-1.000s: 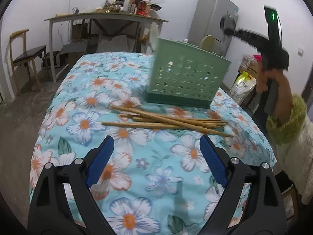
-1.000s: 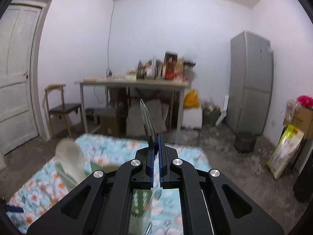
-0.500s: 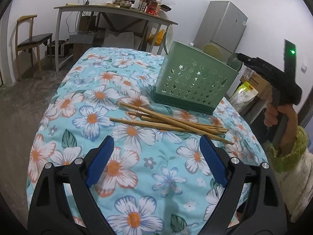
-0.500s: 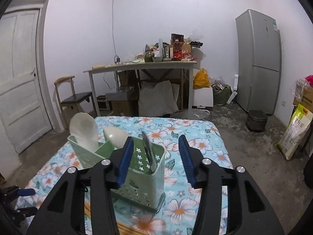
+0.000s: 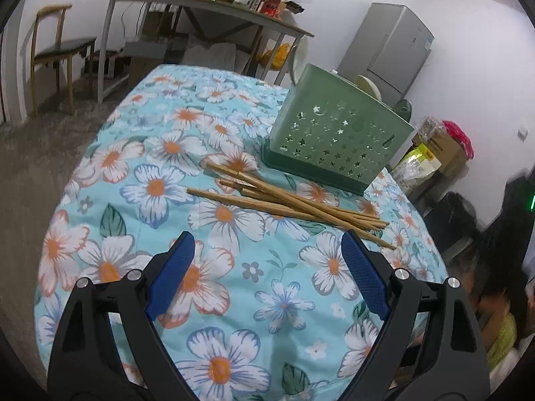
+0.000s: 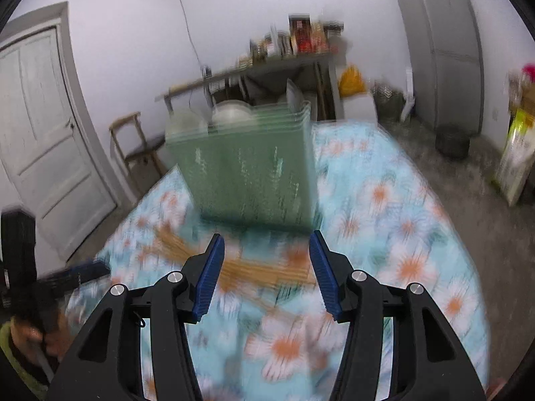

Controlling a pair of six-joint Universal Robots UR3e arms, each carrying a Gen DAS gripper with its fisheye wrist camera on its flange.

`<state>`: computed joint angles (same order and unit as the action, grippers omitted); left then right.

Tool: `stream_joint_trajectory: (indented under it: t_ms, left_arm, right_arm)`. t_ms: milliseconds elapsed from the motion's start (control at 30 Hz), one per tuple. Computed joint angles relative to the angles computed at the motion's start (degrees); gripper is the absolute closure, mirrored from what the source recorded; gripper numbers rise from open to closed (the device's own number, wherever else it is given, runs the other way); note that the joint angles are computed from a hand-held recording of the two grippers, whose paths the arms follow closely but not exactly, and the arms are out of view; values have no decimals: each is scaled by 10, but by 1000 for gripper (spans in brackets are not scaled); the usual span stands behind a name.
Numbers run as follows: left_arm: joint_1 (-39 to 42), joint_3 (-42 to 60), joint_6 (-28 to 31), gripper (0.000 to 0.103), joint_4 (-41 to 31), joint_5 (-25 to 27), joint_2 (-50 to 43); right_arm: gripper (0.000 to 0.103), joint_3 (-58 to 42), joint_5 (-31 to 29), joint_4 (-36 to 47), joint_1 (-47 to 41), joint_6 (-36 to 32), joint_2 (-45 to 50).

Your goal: Organize utensils

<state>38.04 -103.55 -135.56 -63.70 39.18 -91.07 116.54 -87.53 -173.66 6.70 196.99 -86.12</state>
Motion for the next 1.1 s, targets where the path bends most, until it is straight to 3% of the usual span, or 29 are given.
stream_joint_trajectory:
  t_ms: [133, 367, 667, 900, 1100]
  left_arm:
    - [-15, 36, -38, 19, -16, -1, -33]
    - [-56, 168, -130, 45, -68, -15, -142]
    - [-100, 289, -298, 70, -39, -10, -267]
    - [-117, 325, -362, 76, -30, 9, -306]
    - [-129, 325, -407, 94, 12, 39, -314]
  right_arm:
    - [51, 31, 7, -8, 5, 9, -1]
    - [51, 57, 39, -46, -6, 36, 9]
    - [51, 53, 62, -64, -6, 25, 31]
    - [51, 51, 81, -72, -19, 25, 41]
    - [51, 49, 87, -82, -17, 30, 50]
